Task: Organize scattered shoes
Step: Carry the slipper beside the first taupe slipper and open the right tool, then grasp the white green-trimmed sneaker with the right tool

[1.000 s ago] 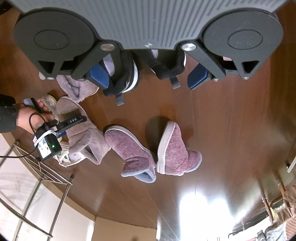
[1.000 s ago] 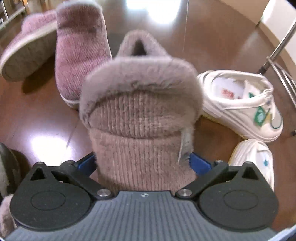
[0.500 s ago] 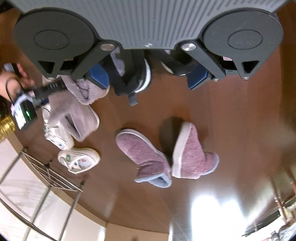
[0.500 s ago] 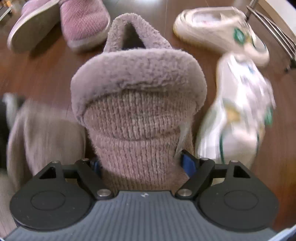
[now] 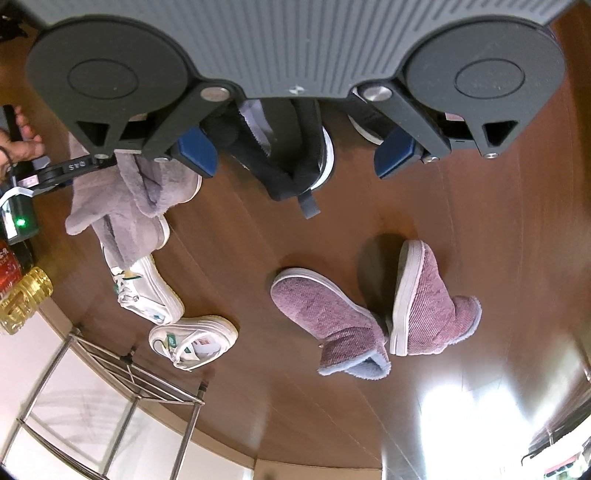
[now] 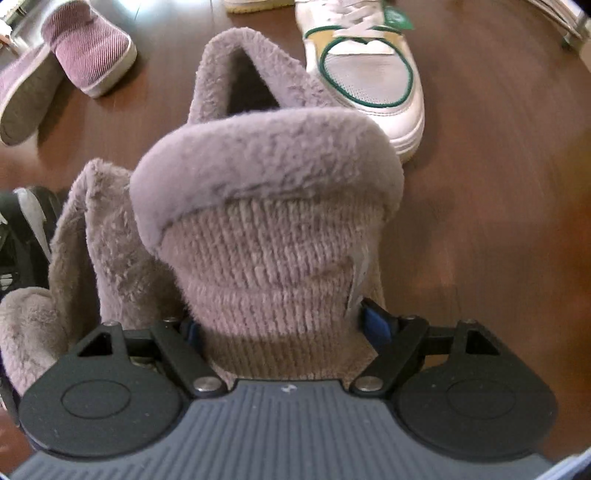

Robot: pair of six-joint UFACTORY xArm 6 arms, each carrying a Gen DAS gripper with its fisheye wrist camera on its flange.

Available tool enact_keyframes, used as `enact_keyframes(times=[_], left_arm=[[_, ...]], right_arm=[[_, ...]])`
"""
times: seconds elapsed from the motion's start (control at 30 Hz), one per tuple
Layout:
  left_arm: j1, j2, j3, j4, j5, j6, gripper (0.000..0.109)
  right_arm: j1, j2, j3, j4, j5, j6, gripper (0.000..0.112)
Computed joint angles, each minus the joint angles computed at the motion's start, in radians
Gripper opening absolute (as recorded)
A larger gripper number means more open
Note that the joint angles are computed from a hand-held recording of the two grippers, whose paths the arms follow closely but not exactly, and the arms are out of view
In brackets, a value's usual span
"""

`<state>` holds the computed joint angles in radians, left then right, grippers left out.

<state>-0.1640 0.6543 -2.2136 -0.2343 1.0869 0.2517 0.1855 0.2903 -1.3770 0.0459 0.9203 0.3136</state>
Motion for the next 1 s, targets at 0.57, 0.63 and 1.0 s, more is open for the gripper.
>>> enact_keyframes(times=[0.57, 0.63, 1.0], left_arm=[[-0.021, -0.02, 0.027, 0.004, 0.011, 0.047, 0.094], [-0.022, -0.025, 0.033, 0.001, 0.007, 0.054, 0.094], [-0.023, 0.017, -0.051, 0.02, 0.009, 0.011, 0.094]], right_arm=[[0.126, -0.052, 0.039, -0.09, -0.033, 0.121, 0.074], [0.124, 0.002, -0.023, -0.108, -0.063, -0.042, 0.072], [0.107, -0.126, 0.061, -0.1, -0.093, -0.052, 0.083]])
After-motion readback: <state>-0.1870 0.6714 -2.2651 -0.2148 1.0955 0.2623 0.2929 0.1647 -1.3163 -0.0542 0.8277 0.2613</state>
